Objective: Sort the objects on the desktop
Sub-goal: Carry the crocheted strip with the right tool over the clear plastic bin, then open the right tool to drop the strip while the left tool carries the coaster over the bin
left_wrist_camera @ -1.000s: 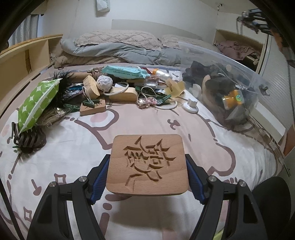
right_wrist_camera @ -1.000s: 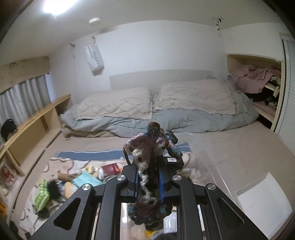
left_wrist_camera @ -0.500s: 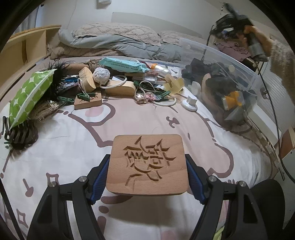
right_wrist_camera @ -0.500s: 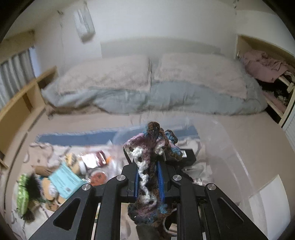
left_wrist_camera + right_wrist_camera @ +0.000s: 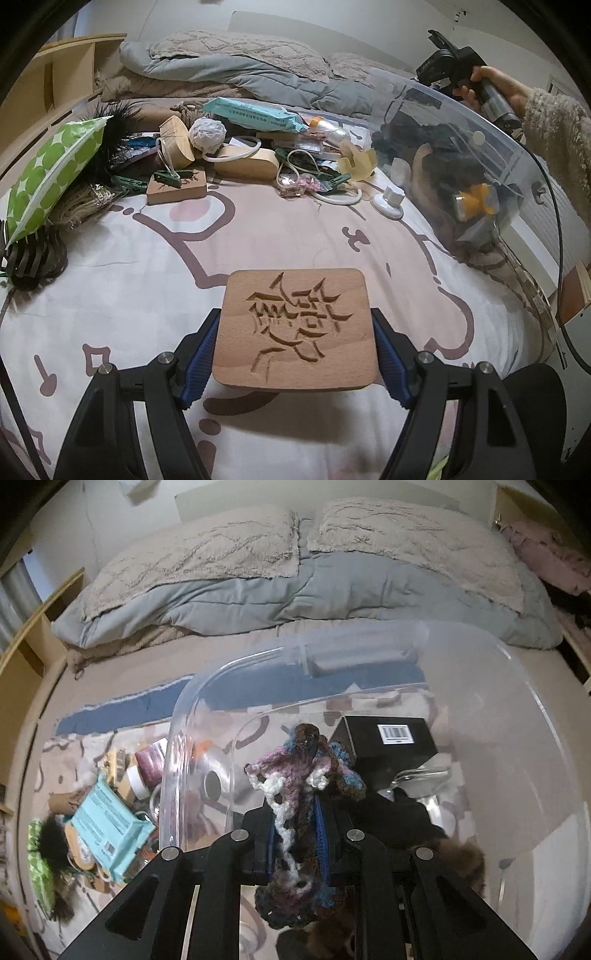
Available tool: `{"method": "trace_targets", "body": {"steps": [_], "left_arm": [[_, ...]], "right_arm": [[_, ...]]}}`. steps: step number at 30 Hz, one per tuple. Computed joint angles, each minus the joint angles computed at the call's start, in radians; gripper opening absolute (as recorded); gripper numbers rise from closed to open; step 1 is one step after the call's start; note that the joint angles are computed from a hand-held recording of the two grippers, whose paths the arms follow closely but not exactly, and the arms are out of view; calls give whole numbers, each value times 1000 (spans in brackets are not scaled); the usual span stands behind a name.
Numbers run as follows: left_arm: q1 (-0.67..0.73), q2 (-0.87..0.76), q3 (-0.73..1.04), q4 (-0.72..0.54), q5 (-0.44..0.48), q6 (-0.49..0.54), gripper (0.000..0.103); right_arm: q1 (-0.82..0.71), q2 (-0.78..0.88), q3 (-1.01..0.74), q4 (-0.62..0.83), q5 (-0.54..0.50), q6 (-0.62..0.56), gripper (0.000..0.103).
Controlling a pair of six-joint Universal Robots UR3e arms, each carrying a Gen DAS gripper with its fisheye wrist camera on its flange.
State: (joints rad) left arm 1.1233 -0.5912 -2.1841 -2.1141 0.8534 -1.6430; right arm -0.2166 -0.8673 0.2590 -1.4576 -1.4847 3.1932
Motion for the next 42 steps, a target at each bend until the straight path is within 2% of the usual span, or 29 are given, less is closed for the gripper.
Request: {"method": "trace_targets", "body": {"steps": [1, 2, 3, 7, 13, 17, 19, 20, 22, 24, 27, 30, 33, 36, 39, 42], "left_arm": [[0, -2, 1, 0, 0, -1, 76], [2, -6, 6, -8, -2, 4, 76], [7, -4, 8, -18, -5, 12, 76], [27, 1, 40, -86, -25, 49, 76], [-160, -122, 82, 100, -86, -164, 76], [-344, -205, 109, 334, -132, -377, 76], [-451, -257, 118, 494, -142, -505, 76], [-531, -300, 123, 623, -142, -606, 76], [-652, -389, 151, 802, -133, -750, 76], [-768, -489, 203, 949, -115, -876, 76], [-936, -667, 337, 1122, -68, -1052, 76], [-1067, -841, 514, 1215, -28, -1193, 76], [-1186, -1031, 753, 1236, 29, -1310, 76], [-1284, -1232, 1065, 1153, 80, -1392, 76], [-1371, -1430, 1379, 1077, 147, -1450, 76], [-1441, -1627, 1693, 987, 240, -1492, 76]], "right_arm": [[-10, -30, 58, -36, 25, 4, 50], [-15, -42, 83, -54, 37, 7, 89], [-23, -76, 131, -75, 52, 9, 94], [-45, -145, 230, -156, 85, -9, 93], [-121, -357, 507, -270, 200, -66, 93], [-223, -561, 758, -371, 332, -129, 93], [-273, -650, 857, -396, 380, -155, 93], [-322, -730, 941, -412, 447, -184, 93], [-395, -837, 1049, -416, 549, -244, 93], [-473, -946, 1141, -393, 635, -311, 93], [-639, -1107, 1238, -259, 780, -459, 93], [-796, -1214, 1278, -78, 876, -622, 93], [-886, -1275, 1310, 11, 893, -728, 94], [-979, -1304, 1302, 188, 936, -881, 93], [-1016, -1296, 1312, 245, 952, -923, 94], [-1072, -1283, 1269, 414, 975, -1049, 94]]}}
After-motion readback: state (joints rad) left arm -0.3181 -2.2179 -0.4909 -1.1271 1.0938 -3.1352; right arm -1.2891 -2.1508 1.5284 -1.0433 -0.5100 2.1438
